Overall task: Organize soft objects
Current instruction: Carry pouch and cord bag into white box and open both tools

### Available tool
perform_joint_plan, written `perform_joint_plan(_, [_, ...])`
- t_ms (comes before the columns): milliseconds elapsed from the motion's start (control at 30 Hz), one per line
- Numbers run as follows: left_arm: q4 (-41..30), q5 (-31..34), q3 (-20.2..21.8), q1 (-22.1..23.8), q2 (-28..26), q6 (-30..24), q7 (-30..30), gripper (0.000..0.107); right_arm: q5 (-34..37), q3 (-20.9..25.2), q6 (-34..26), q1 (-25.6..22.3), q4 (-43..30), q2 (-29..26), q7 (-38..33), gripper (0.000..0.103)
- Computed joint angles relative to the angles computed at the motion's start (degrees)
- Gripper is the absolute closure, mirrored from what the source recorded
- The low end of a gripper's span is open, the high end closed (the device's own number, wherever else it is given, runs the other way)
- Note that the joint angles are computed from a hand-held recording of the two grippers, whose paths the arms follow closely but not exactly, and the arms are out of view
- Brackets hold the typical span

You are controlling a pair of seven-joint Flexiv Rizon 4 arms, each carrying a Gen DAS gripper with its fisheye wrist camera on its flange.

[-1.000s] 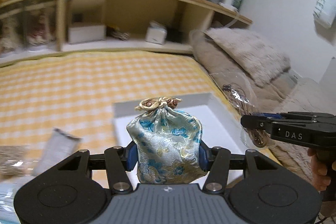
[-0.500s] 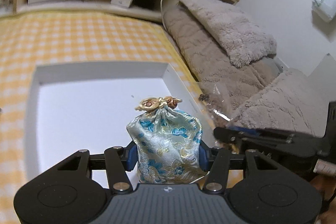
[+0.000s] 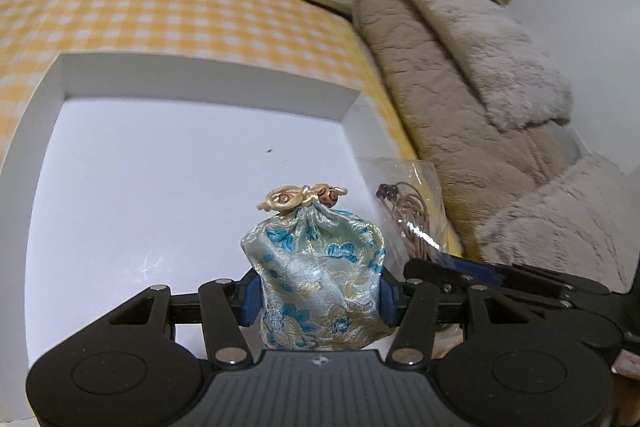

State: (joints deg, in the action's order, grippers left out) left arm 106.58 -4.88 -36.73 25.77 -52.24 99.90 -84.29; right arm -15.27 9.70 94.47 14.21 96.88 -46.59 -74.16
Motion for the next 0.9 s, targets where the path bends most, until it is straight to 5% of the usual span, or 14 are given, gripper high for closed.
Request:
perform_joint_plan(133, [-0.5, -0.44, 0.41, -0.21, -0.46, -1.23, 0.4, 0.051, -0.42, 0.75, 0.06, -0.34, -0.17, -0.4, -1.01, 0.059])
perform_joint_plan(300, [-0.77, -1.72, 1.96, -1.59, -0.31, -1.99, 0.81, 0.05, -0.03, 0.41, 0.32, -0.26, 0.79, 0.46, -0.92, 0.055])
perform_joint_plan(533, [-0.18, -3.5, 1.15, -0.93, 0.24, -3.91, 1.44, 0.022, 0.87, 1.2, 1.78, -1.2, 2.75, 1.89, -0.16, 0.052])
perform_joint_plan(900, [3.74, -4.88, 6.21, -3.37, 6.57, -3.58, 3.84, 0.006, 1.41, -1.4, 3.29, 0.97, 6.24, 4.27, 1.89, 0.038])
